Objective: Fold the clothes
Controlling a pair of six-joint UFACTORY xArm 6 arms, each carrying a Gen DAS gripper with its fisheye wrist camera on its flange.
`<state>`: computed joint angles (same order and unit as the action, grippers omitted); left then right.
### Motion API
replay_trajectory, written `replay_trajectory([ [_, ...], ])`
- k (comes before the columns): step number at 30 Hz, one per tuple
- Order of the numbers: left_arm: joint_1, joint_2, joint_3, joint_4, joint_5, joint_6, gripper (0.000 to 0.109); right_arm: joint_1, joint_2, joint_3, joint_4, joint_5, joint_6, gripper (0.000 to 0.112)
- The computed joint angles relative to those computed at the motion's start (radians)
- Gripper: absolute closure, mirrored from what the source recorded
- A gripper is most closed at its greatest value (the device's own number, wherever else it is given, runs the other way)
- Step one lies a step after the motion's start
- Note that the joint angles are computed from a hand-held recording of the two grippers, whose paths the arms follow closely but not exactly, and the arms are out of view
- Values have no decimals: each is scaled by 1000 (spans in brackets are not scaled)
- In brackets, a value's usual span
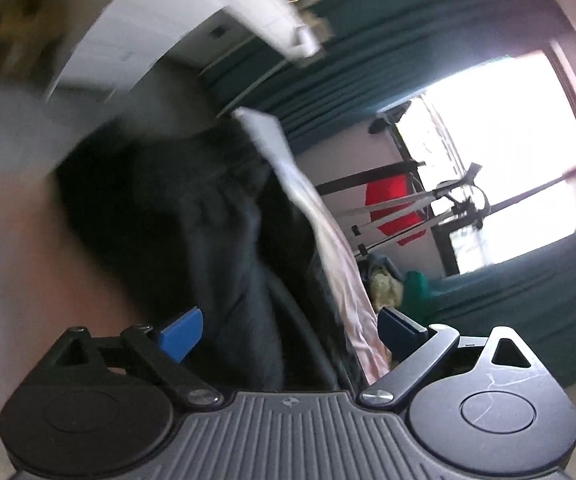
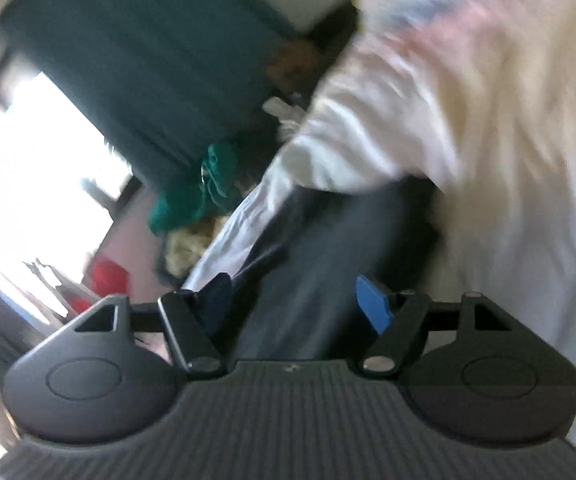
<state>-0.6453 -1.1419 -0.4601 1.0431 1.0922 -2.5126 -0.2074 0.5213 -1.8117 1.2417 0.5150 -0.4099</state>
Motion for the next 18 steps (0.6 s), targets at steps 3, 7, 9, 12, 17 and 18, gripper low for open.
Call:
replay_trajectory([
  [3, -175, -90, 83, 27, 143, -202, 13, -68, 7, -15, -8, 206, 163, 41],
  [7, -60, -167, 186, 7, -1, -206, 13, -97, 54, -63, 45, 411, 181, 41],
  [9, 87, -177, 234, -17, -158, -157, 13, -83, 80, -78, 61, 445, 189, 41],
  [12, 176, -127, 258, 31, -212, -207, 13, -51, 139, -133, 42, 458, 212, 42],
  [17, 246, 35, 183, 104, -179, -176, 14, 4, 232, -239, 77, 355, 199, 41],
  [18, 259, 47, 177, 116, -172, -178, 14, 16, 246, -254, 108, 313, 195, 41],
])
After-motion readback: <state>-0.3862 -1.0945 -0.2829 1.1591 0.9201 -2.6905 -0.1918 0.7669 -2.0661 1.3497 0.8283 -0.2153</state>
